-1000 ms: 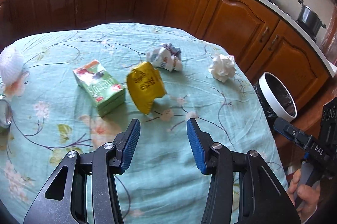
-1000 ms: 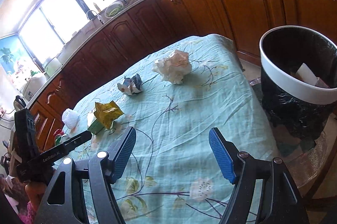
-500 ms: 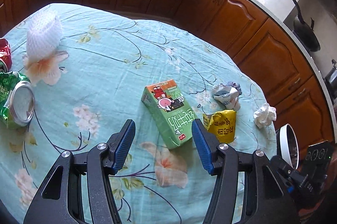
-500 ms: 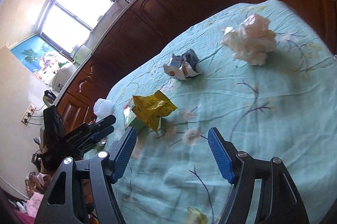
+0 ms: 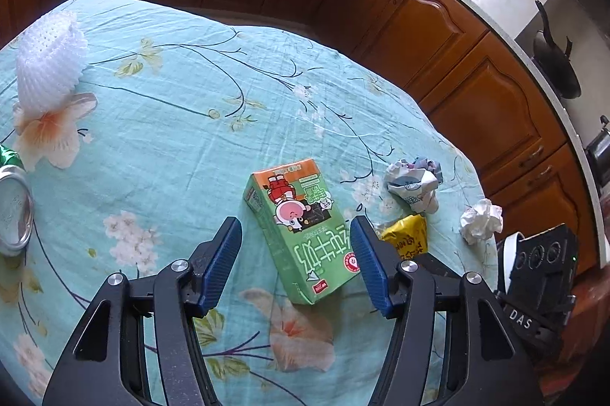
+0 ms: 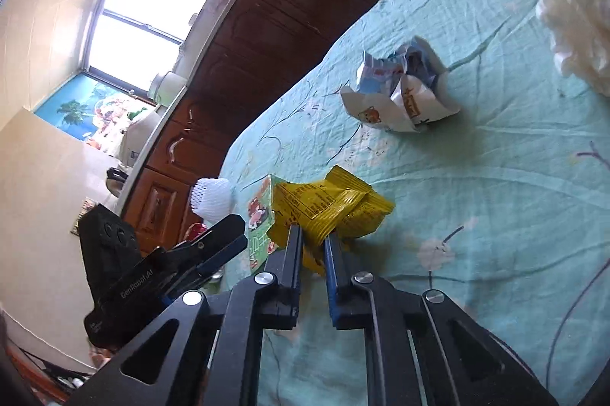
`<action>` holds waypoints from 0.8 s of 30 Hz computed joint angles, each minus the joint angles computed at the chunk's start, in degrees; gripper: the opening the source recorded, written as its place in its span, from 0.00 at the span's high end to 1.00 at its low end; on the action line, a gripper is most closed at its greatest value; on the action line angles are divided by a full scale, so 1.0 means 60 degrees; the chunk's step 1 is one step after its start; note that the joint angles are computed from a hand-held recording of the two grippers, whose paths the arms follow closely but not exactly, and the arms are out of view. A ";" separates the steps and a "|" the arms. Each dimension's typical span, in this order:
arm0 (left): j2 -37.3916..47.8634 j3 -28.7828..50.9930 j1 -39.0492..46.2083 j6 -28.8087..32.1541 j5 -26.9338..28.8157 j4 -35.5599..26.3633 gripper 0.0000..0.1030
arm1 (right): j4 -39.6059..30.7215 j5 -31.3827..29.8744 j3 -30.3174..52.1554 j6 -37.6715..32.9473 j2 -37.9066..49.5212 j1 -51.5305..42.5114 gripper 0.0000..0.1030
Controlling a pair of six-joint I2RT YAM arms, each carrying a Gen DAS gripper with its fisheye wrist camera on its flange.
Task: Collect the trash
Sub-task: 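Move both tools back to the table toward the green carton and yellow bag, then grasp the green milk carton with the left tool while the right tool grasps the yellow snack bag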
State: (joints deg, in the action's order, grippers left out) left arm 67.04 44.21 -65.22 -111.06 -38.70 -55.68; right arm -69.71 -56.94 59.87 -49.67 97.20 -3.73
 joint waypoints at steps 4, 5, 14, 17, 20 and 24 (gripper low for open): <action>0.0367 0.0144 0.0576 0.1031 0.0213 0.0575 0.38 | -0.0938 0.0192 0.0225 -0.1306 -0.0079 -0.1059 0.91; 0.0565 0.0250 0.0692 0.1297 0.0266 0.0671 0.38 | -0.1198 0.0255 0.0382 -0.1645 0.0052 -0.1391 0.91; 0.2596 0.1419 0.0931 0.1931 0.0244 -0.0069 0.42 | -0.2220 0.0848 0.1424 -0.3241 0.0977 -0.3541 0.91; 0.2968 0.1788 0.0830 0.2095 0.0138 -0.0377 0.45 | -0.2343 0.0860 0.1550 -0.3406 0.0973 -0.3909 0.91; 0.3042 0.2021 0.0643 0.2533 0.0120 -0.0184 0.50 | -0.2532 0.0863 0.1665 -0.3686 0.0879 -0.4264 0.91; 0.3489 0.2720 0.0323 0.3947 0.0125 0.0242 0.50 | -0.2889 0.0881 0.1987 -0.4126 0.0983 -0.4684 0.91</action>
